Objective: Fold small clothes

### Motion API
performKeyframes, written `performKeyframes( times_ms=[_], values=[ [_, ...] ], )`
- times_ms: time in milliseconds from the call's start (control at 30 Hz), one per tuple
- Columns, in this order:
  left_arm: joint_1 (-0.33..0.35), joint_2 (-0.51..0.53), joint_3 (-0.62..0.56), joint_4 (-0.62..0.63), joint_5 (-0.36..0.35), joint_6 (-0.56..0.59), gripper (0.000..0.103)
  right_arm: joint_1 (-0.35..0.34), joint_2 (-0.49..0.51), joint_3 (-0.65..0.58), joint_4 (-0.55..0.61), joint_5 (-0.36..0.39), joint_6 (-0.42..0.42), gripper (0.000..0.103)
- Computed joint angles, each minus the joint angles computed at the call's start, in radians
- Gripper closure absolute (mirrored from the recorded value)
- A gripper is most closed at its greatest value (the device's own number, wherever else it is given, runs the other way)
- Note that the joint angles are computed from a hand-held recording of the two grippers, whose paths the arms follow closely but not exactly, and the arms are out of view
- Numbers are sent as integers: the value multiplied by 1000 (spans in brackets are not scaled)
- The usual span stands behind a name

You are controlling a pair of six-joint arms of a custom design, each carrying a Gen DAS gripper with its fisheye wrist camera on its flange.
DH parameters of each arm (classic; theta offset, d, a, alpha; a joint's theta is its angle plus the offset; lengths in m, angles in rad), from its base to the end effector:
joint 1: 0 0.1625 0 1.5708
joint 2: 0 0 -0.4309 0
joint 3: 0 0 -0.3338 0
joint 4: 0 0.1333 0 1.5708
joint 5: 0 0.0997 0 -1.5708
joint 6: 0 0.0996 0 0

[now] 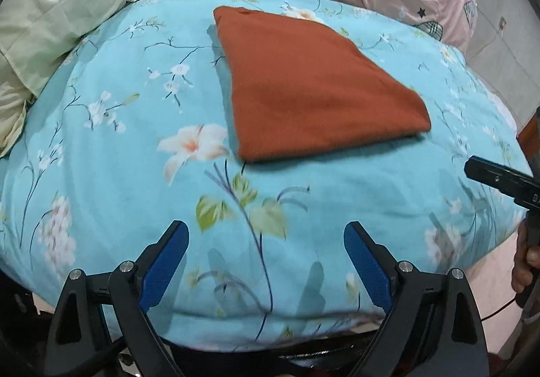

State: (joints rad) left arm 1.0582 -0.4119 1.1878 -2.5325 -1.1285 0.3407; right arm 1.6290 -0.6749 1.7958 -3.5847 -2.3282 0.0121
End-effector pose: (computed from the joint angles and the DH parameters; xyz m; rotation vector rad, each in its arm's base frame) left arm -0.2134 -0.7379 0.0312 1.0663 2.4825 -0.3029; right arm 0.0997 -0.5957 0.1634 -0.3689 -2.2127 1.0851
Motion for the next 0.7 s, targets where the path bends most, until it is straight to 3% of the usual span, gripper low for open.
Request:
performKeyframes(
  times_ms=[200,400,467,700],
  values=[
    [-16,-52,117,-109,61,67,9,24,-10,49,0,-7,5,18],
    [-48,-103,202,-256,86,151,6,65,-12,62,-30,-31,-60,8],
    [-58,-106,208,-282,95,176,1,72,-3,51,-45,-40,-90,3],
    [-59,-60,148,-278,96,197,1,47,29,-21,-15,-31,-134,2]
  ],
)
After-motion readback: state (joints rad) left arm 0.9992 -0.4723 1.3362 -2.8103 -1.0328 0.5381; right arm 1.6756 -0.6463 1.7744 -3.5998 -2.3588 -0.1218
